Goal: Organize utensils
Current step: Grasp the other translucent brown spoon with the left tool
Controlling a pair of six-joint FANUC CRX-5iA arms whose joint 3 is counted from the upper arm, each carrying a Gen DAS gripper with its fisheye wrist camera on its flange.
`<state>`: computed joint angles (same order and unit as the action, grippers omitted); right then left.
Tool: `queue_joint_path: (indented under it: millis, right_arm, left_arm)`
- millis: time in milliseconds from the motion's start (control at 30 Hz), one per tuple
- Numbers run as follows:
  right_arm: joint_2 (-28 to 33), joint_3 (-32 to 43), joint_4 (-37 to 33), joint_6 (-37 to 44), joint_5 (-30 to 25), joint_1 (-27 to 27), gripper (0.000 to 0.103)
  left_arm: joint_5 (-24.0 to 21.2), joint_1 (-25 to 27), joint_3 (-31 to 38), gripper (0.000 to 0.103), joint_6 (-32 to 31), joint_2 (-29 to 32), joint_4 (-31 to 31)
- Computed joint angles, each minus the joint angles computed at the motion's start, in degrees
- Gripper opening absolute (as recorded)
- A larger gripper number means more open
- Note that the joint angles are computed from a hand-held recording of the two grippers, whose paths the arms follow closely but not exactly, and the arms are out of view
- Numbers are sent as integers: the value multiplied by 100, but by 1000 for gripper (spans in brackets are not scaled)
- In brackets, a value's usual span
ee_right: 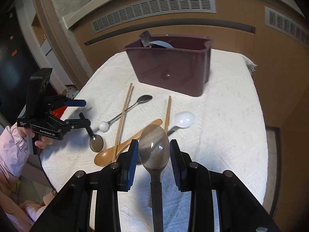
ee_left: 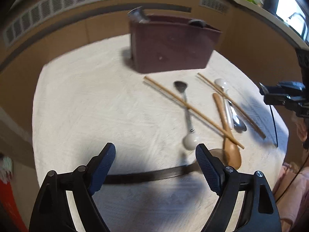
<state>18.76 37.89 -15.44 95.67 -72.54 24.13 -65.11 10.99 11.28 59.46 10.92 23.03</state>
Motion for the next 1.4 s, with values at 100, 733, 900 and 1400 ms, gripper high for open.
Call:
queue_joint_path:
  millis: [100, 733, 900, 1400]
  right_arm:
    - [45, 34, -60, -40, -30, -66, 30]
    - [-174, -264, -163, 209, 121, 18, 30]
    - [-232, -323, -209, 207, 177, -30, 30]
    - [-674, -935, 276, 208, 971, 235, 30]
  left_arm:
    - [-517, 177, -75, 85, 388, 30, 188]
    - [-753, -994, 454, 58, 221, -92, -1021]
    - [-788, -934, 627, 46, 751, 198, -830]
    - [674, -1030, -534, 38, 1578, -920, -970]
